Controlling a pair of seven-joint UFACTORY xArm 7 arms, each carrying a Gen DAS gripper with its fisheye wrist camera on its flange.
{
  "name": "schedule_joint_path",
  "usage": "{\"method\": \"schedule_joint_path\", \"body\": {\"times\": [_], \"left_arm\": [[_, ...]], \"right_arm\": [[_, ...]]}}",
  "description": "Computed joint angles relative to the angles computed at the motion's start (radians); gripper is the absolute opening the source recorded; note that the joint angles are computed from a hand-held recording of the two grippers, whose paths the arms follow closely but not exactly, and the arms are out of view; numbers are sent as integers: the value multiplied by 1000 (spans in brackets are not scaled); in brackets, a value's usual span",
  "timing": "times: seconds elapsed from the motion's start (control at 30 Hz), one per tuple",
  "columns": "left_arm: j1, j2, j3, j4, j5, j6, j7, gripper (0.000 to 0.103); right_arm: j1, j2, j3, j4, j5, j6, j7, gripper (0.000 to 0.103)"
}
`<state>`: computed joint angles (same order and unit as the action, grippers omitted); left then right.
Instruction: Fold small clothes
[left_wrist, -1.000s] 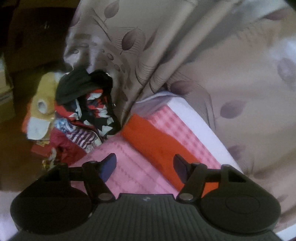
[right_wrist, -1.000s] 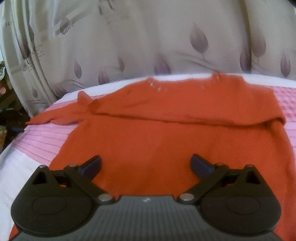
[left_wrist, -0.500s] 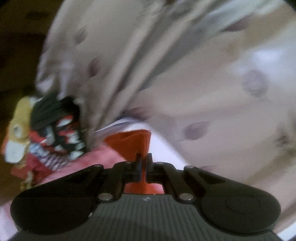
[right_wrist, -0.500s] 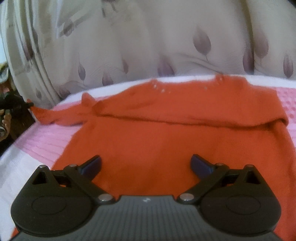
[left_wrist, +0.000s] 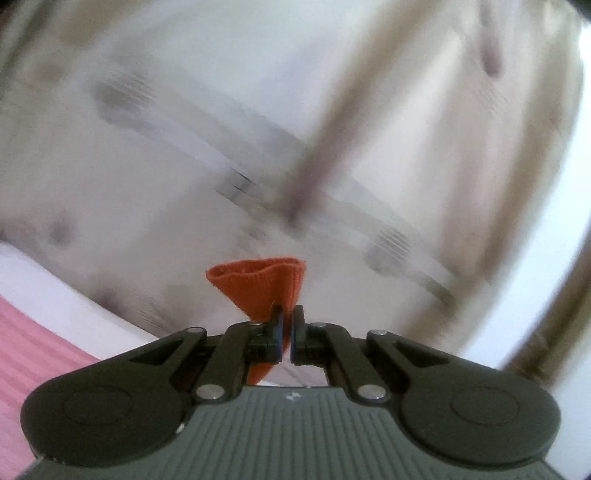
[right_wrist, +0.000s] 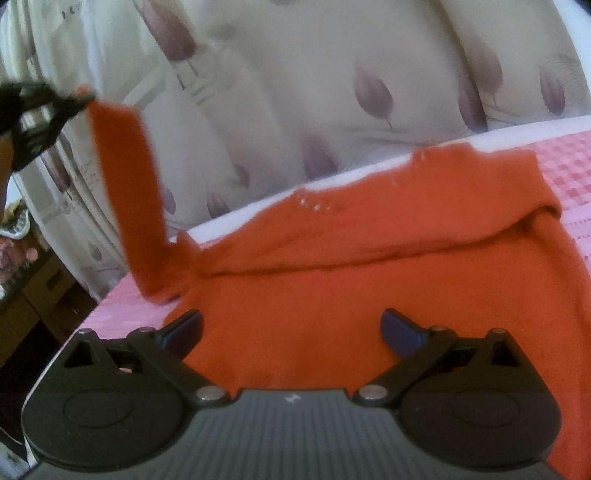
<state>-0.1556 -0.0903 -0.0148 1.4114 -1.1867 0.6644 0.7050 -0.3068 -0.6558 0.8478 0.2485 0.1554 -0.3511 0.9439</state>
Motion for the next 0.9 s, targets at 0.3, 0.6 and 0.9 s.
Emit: {"method": "schedule_joint_path", "body": {"times": [0.3,0.6,0.9], "left_arm": [[-156,139,-157,59,166,-17,-91,2],[-178,239,-238,0,148,-47,139,25],[-199,-40,-110,-343,-458,-298,673,102]], "right_arm": [[50,34,-43,-59,81,-133,1,103],[134,156,-85,-132,280,-392,14,103],[241,202,-144,-141,387,-450,-75,103]]}}
